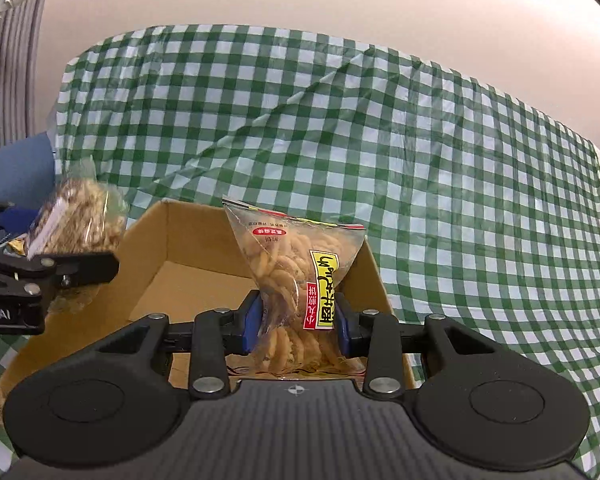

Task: Organize snacks
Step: 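Carry grain bag with left gripper while right gripper carries crackers over box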

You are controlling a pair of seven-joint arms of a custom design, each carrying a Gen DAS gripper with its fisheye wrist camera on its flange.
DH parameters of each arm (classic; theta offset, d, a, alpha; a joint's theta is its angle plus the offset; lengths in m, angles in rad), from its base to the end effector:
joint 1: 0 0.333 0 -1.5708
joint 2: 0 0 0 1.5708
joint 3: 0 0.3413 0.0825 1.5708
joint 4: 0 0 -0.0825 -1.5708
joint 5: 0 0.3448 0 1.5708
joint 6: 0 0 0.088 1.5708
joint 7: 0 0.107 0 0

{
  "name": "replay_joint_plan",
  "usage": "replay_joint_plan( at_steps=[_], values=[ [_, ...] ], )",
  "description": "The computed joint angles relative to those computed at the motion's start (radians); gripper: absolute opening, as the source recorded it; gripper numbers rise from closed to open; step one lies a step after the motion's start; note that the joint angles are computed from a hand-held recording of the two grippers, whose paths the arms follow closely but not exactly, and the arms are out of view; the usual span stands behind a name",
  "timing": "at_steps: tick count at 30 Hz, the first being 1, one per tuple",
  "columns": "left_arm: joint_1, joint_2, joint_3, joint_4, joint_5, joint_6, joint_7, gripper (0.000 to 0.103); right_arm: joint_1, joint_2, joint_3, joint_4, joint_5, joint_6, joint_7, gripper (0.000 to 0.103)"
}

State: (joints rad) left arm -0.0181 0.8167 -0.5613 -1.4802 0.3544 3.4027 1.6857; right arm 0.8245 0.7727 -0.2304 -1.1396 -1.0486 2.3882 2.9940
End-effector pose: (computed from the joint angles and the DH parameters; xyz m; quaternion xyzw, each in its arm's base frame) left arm 0.6773 -0.3058 0.4346 -0.3527 0.7320 -0.5249 0.2534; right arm 0.6090 0.4830 0.4418 -0.5792 0.6266 -0.4235 0.3041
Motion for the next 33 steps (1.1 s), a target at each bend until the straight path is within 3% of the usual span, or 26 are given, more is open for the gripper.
replay_joint_plan(
  at_steps=[13,33],
  values=[
    [0.051,0.068,-0.152,0.070,-0.053,-0.108,0.098,0.084,-0.018,0.050,-0.003,0.072,0.082,-0.032,-0.022,0.039],
    [0.052,0.077,-0.180,0.080,-0.139,-0.112,0.189,0.084,-0.010,0.054,-0.018,0.073,0.087,-0.029,-0.031,0.039]
  ],
)
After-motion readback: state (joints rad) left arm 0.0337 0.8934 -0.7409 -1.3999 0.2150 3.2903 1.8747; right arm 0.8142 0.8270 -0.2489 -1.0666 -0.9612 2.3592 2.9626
